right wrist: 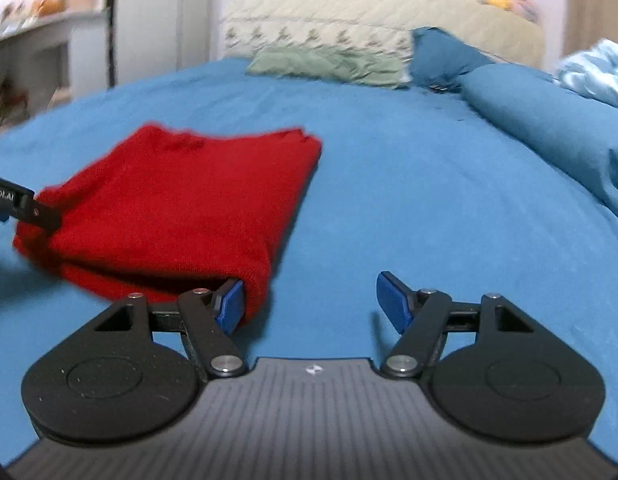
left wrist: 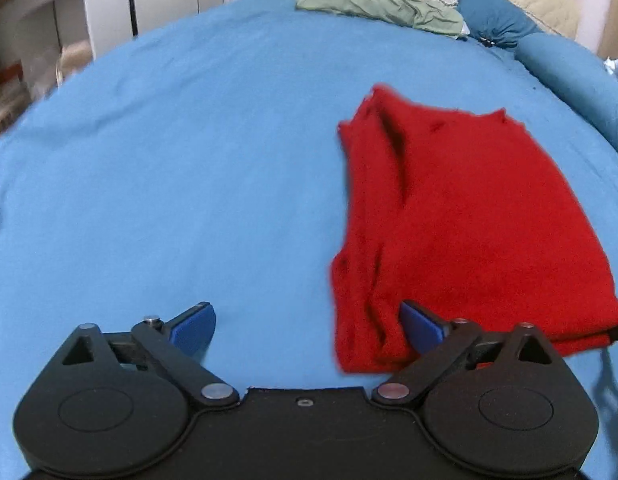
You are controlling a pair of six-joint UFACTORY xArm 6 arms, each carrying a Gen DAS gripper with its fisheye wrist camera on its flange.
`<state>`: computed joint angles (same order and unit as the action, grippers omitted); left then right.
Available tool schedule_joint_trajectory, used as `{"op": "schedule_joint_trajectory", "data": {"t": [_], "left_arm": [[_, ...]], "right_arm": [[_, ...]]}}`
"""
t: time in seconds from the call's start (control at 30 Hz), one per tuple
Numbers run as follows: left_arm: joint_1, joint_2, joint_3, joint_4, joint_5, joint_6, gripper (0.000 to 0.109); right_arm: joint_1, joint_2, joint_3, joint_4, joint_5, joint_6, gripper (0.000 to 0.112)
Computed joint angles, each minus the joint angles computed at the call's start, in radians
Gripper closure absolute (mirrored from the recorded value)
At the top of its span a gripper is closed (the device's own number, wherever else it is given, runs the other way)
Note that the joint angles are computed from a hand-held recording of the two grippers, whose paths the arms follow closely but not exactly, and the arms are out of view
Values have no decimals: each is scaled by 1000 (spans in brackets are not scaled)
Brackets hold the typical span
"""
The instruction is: Fold small clothes
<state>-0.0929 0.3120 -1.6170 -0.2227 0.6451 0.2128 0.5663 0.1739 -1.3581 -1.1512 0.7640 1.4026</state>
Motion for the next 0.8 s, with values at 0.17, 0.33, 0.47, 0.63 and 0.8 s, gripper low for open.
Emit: {"op": "schedule_joint_trajectory", "data": {"t": [0.17, 0.33, 0.47, 0.63, 0.8], "left_arm": [[15, -47, 56, -7, -11, 25, 8], [9, -73, 32, -78, 13, 48, 10], [-18, -22, -55, -84, 0, 65, 6], [-40, 228, -431, -43, 164, 8, 6], [-41, 407, -689, -25, 253, 6, 6]], "right_arm": [[-27, -44, 76, 66, -63, -47, 28], [-48, -101, 120, 154, -129, -140, 26], [-97, -137, 135, 175, -288, -133, 15], [-159, 8, -47, 458, -372, -265, 15], [-212, 154, -218, 784, -362, -468, 15]]}}
